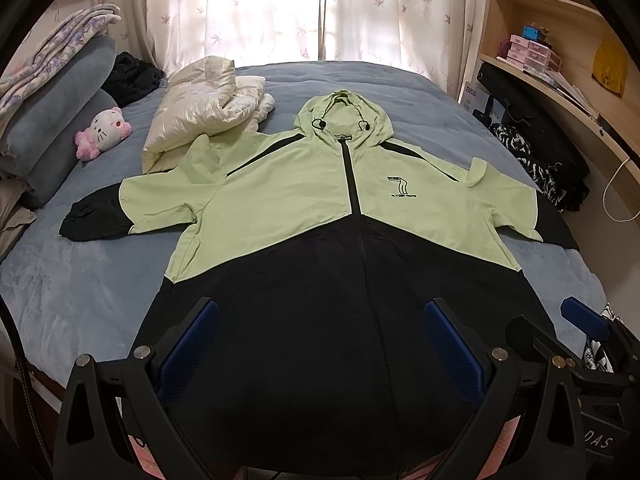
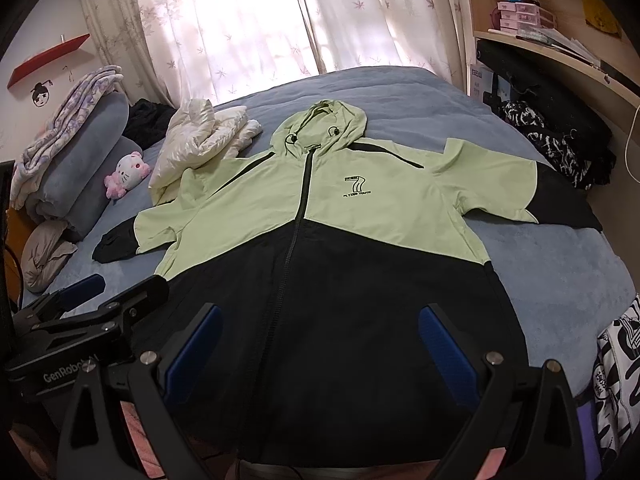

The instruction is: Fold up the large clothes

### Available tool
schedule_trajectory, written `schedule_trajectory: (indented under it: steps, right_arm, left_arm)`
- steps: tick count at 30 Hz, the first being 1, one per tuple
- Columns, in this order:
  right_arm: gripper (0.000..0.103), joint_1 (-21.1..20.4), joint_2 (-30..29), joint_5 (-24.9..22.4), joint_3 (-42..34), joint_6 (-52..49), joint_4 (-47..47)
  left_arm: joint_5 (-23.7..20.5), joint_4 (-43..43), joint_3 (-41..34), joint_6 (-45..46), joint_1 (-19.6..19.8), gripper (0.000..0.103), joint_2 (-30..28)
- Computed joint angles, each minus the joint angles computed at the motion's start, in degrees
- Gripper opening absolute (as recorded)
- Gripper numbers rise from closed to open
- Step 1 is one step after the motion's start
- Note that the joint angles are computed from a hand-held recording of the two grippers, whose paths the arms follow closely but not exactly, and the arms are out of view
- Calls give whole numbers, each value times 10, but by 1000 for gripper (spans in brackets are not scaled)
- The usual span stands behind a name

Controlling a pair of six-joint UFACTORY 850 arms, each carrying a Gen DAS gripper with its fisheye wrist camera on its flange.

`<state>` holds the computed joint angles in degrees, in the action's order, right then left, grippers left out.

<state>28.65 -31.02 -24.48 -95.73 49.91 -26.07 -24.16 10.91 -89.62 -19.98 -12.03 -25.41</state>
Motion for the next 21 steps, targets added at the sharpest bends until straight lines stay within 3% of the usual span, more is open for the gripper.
schedule_trajectory:
  steps: [21]
  right_arm:
    - [99, -2, -7, 7, 3, -5, 15]
  left_arm:
    - [2, -5, 9, 8, 4, 101, 5]
